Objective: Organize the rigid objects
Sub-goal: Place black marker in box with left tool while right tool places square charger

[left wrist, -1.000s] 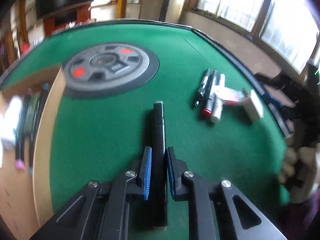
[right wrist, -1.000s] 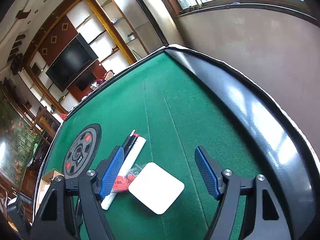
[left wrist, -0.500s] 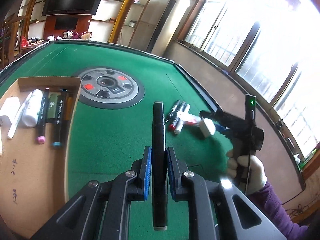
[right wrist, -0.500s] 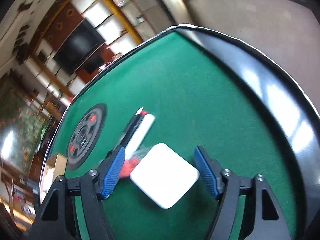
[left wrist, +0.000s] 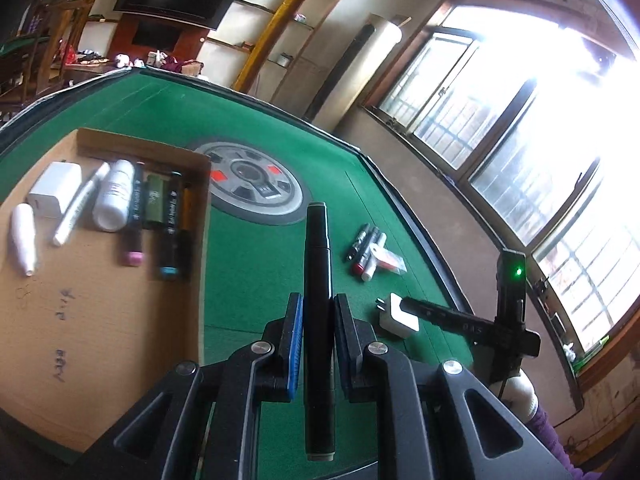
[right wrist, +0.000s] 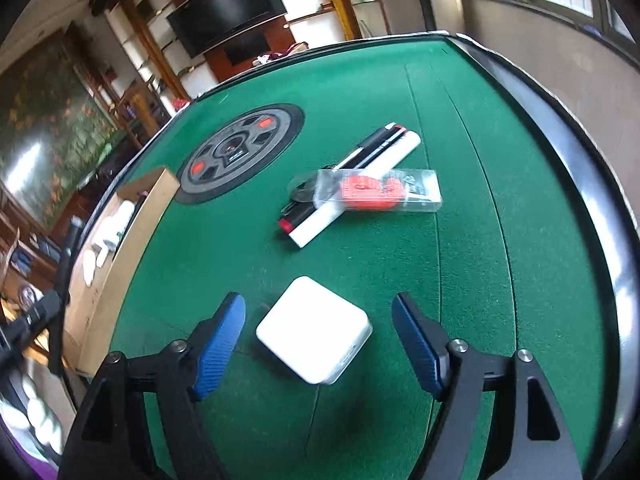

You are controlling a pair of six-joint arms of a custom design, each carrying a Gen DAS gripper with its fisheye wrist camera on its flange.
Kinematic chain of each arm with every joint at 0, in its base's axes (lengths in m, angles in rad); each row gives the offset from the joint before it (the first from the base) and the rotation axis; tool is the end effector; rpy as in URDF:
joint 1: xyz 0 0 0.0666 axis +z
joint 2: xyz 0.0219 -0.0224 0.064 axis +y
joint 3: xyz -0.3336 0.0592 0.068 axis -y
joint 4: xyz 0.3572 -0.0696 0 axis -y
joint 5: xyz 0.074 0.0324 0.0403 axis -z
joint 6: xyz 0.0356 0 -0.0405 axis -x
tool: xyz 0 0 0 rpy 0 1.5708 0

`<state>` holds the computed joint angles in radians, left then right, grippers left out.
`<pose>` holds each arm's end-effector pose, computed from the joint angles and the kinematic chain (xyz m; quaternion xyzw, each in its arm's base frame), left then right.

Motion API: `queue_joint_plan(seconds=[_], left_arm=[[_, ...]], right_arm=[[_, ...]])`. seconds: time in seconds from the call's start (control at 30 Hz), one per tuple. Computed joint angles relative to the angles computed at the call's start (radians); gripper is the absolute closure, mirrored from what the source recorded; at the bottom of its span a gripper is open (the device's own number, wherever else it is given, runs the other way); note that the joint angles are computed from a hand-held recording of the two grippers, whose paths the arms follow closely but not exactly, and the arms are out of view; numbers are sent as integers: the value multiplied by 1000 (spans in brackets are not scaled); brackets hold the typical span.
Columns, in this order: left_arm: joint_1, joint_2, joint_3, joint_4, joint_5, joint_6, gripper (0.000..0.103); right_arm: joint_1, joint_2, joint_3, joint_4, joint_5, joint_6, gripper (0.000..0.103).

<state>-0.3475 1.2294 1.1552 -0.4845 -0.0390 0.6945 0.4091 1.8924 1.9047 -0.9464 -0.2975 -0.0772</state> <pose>0.3983 -0.1432 0.3830 -0.1603 0.8597 -0.2264 0.4288 0.5585 0.2531 0.3430 -0.2009 0.9187 0.2111 0.2665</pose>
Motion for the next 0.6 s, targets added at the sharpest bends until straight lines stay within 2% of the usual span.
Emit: queue_joint_plan(seconds=[0.17,0.33,0.43,0.5,0.57,0.6], left_arm=[[50,-85,-70,-26,-22,39,89],[116,-148,-140,-65,-18,95,89],[151,-144,-155,-96,-9,127,89],[162,-123,-139,-141,-21,131,89],[178,-95,-111,-191,-30,124,89],[189,-72,-88,-220,-31,120,89]], right_arm=[[23,10,23,-44,43,76,23],[64,54,66,-75,176,202,23],[68,77,96,-90,182,225,23],[69,68,84,-78,184,233,27],[72,59,72,-75,194,232,42],[71,59,70,-79,186,230,42]])
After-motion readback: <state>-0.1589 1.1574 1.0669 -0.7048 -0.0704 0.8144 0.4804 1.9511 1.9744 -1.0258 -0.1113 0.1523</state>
